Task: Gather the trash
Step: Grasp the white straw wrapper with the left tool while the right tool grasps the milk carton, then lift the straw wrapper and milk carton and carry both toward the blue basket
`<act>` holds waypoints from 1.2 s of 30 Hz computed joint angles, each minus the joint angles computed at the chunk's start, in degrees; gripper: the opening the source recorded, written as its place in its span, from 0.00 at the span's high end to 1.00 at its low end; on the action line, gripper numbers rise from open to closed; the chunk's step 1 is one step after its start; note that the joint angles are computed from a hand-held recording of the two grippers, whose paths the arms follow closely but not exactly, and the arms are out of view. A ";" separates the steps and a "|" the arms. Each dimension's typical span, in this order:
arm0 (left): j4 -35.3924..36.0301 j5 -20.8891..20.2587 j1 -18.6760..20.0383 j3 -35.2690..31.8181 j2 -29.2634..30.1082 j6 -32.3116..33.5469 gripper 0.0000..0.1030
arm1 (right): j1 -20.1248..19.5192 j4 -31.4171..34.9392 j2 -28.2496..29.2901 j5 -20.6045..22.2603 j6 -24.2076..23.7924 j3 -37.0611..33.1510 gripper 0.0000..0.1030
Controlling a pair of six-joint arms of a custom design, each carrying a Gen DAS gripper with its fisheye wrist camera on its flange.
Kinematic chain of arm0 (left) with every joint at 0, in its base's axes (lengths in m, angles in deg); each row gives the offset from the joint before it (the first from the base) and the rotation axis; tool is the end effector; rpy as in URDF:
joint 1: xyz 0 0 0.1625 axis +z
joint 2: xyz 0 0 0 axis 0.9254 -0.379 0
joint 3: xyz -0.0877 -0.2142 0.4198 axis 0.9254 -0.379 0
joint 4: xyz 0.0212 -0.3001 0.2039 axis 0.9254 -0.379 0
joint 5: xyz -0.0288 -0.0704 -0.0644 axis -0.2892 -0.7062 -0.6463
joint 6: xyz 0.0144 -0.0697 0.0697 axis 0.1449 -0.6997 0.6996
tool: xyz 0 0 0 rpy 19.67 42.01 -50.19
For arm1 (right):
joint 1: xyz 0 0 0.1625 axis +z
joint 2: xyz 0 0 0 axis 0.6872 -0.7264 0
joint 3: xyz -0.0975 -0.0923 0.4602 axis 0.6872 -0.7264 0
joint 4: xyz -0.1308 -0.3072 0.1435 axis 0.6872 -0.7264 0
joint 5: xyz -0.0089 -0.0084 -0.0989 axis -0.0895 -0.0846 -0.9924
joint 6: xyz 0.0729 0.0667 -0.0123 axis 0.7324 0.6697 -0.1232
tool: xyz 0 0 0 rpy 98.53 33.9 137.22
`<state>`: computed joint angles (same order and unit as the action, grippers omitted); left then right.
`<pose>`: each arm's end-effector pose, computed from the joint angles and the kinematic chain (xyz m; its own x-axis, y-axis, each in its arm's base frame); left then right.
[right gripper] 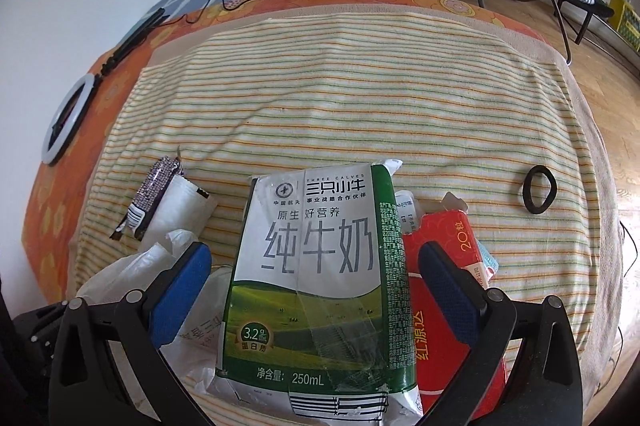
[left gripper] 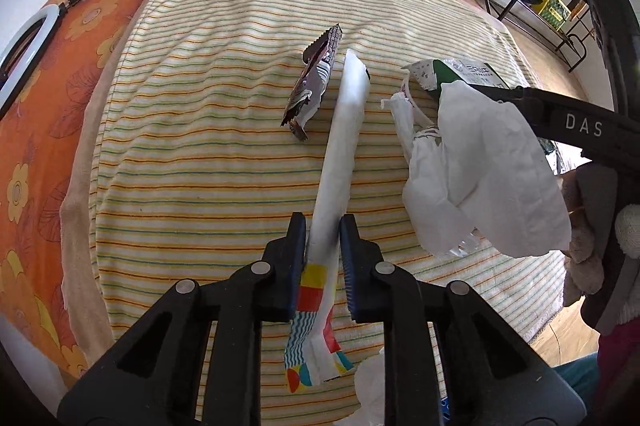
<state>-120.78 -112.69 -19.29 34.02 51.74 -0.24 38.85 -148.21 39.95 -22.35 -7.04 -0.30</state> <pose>-0.3720 -0.7246 -0.0938 -0.8185 -0.1470 -0.5554 0.1218 0.9003 -0.4178 -0.0191 -0.8610 0.3037 -0.7590 -0.3753 0.5321 -0.5013 0.8583 -0.1097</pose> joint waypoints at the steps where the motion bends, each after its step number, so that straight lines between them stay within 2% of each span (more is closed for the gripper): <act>1: -0.45 0.16 0.04 0.27 -0.19 0.11 0.89 | -0.08 0.08 0.03 0.18 0.09 -0.14 0.01; 2: -0.77 0.52 -0.06 0.63 -0.36 0.02 0.91 | -0.23 0.45 0.03 0.64 0.38 -0.43 0.01; 7: -1.14 1.86 -0.14 1.68 -0.92 -0.39 0.94 | -0.99 5.40 0.23 3.36 3.06 -3.35 0.22; 11: -1.25 2.53 -0.31 1.34 -0.76 -0.33 0.95 | -1.34 5.95 0.12 4.27 3.40 -3.78 0.23; 20: -4.81 5.16 -1.47 3.32 -1.88 0.48 0.95 | -2.13 6.46 -2.51 11.12 5.58 -3.50 0.23; 27: -7.51 6.82 -2.86 5.66 -3.14 1.14 0.95 | -2.21 4.02 -5.79 15.22 4.57 -0.03 0.23; 32: -10.12 8.33 -4.15 7.46 -4.05 2.49 0.95 | -2.75 5.56 -7.80 18.79 4.91 0.98 0.23; 36: -11.99 9.23 -5.58 9.81 -5.10 3.36 0.95 | -2.92 3.83 -10.70 20.09 2.99 4.81 0.23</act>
